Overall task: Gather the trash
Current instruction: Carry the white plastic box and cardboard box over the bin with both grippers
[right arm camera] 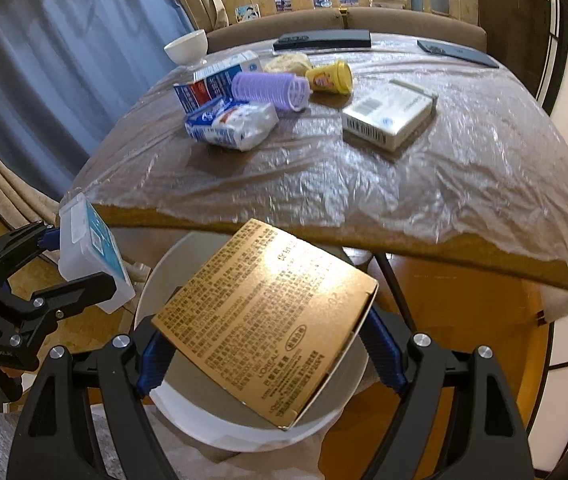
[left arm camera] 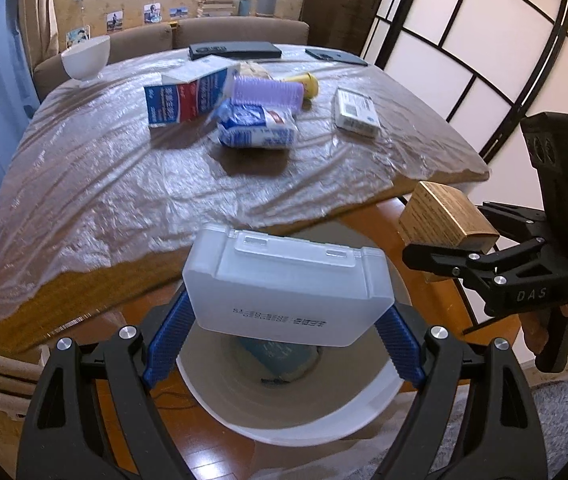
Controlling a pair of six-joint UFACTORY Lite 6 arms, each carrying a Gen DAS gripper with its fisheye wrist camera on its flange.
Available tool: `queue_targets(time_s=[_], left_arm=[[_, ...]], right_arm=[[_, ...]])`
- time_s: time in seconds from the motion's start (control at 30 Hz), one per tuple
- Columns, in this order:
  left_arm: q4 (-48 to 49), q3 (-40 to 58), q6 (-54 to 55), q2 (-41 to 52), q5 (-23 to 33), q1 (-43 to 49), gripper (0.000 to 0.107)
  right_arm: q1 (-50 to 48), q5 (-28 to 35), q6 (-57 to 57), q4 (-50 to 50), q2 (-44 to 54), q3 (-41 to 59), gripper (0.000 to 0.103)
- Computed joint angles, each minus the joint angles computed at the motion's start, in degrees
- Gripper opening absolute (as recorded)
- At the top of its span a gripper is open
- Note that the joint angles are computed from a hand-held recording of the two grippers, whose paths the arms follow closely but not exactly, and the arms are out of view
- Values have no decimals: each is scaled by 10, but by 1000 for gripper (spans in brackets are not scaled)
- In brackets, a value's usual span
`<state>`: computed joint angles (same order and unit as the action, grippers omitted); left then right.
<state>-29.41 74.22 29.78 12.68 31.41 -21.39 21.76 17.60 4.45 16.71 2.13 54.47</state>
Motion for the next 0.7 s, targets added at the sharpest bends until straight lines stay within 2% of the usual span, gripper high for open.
queue_targets(time_s=[0.3,0.7], left_arm=[[16,-26,-12,2,-18,-23,86],[23,-51,-13,21,-35,-28,86]], right_arm=[[5,-7,-26,35,12,-15,80],[16,-11,-46,51,70,15,80]])
